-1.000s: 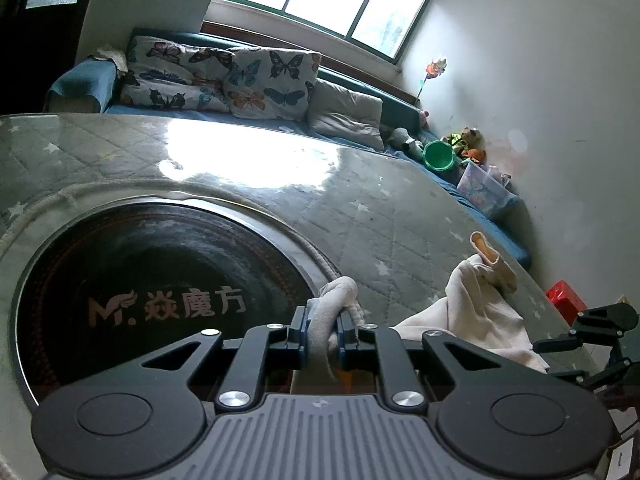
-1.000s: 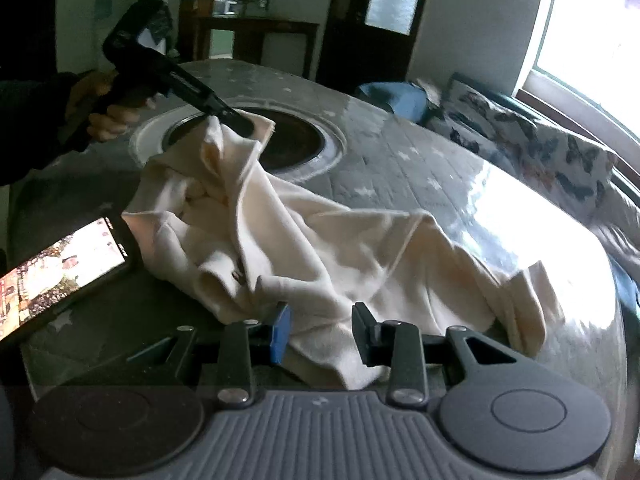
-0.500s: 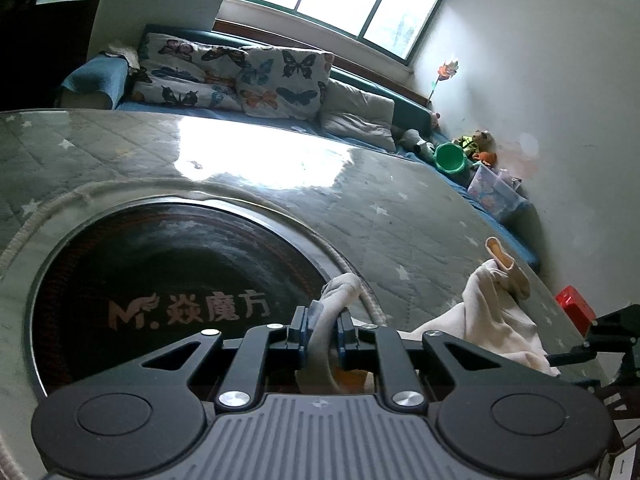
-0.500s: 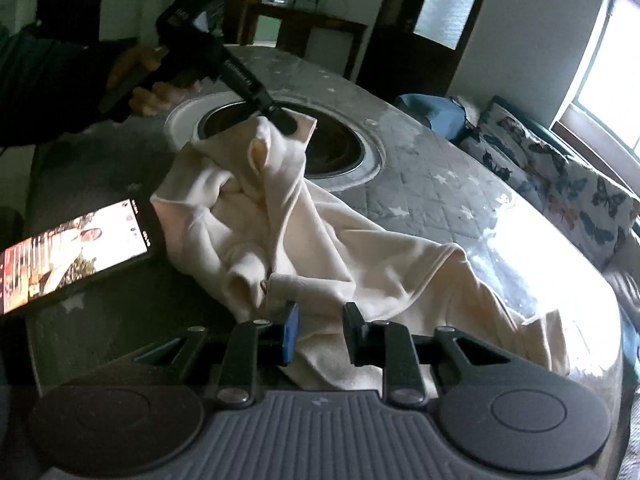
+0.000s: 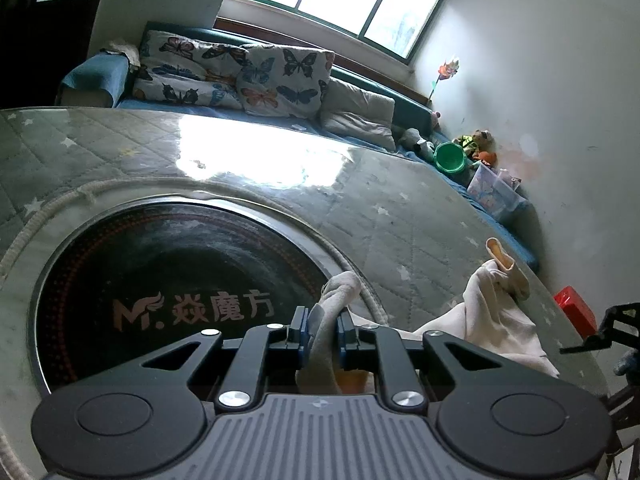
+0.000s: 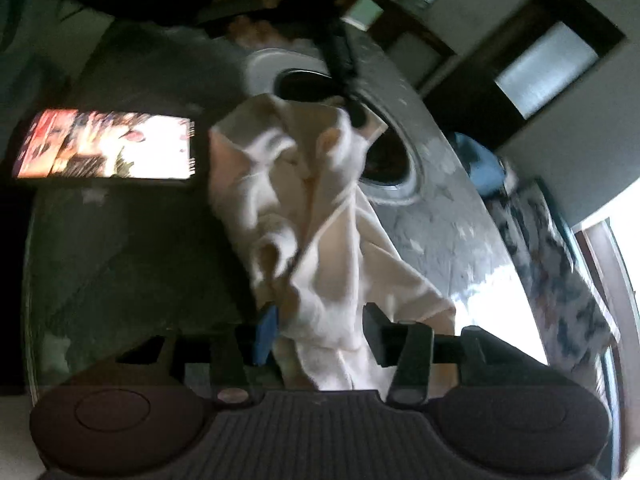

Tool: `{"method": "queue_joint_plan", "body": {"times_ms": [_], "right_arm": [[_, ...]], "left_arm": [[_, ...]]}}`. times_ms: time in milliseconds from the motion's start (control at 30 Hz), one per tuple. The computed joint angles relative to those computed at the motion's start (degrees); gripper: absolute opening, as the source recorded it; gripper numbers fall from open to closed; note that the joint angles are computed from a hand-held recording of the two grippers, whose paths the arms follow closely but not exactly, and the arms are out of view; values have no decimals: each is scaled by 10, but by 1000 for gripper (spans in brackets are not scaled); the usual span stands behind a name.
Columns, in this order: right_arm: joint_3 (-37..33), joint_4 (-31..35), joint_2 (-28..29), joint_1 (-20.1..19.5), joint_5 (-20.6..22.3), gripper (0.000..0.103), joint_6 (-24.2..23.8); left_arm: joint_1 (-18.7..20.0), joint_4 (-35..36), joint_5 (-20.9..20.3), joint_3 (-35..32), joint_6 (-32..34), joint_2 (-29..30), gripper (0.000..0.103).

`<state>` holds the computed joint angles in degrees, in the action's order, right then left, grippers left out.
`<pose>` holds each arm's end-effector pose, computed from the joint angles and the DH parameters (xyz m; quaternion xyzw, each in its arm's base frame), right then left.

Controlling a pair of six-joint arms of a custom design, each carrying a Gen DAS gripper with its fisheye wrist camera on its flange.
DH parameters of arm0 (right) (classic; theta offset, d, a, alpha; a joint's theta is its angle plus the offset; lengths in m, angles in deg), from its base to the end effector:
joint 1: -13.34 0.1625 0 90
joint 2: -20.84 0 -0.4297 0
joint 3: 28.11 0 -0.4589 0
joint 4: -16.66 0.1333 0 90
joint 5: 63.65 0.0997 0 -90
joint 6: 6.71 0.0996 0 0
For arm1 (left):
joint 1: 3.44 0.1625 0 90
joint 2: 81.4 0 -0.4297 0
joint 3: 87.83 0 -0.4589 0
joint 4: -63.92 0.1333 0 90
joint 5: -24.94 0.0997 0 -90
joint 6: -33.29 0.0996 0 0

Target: Fold clothes

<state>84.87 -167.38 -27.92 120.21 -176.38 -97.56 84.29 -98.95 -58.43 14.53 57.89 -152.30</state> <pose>0.2692 -0.5610 0.0423 0.7352 -0.5997 0.0869 0.3039 0.1181 -0.6775 0.3208 0.1971 0.9130 -0.3358 0.1214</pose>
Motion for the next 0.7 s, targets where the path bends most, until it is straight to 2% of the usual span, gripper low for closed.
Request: {"method": "queue_joint_plan", "body": {"times_ms": [133,233,367,500,567,700], "right_arm": [[-9,-2,15,2,-10,41,-34],[-12,16,14,3,-20,37,-32],[-11,9,15,4,-29,32,-27],[-14,0,22,2,-34,27,-19],[-15,4,22,2,-32,20,-10],[-21,16,18,1,-22,13,37]], "left_arm": [[0,1,-1,-1,1,1,16],[1,4,-3,-1,4,-1,16],[3,8,-6,-6,5,3,16],[3,15,-5,-11,3,7,16],[4,19,-5,-12,3,8,16],[3,23,-5,-13,8,7,16]]}}
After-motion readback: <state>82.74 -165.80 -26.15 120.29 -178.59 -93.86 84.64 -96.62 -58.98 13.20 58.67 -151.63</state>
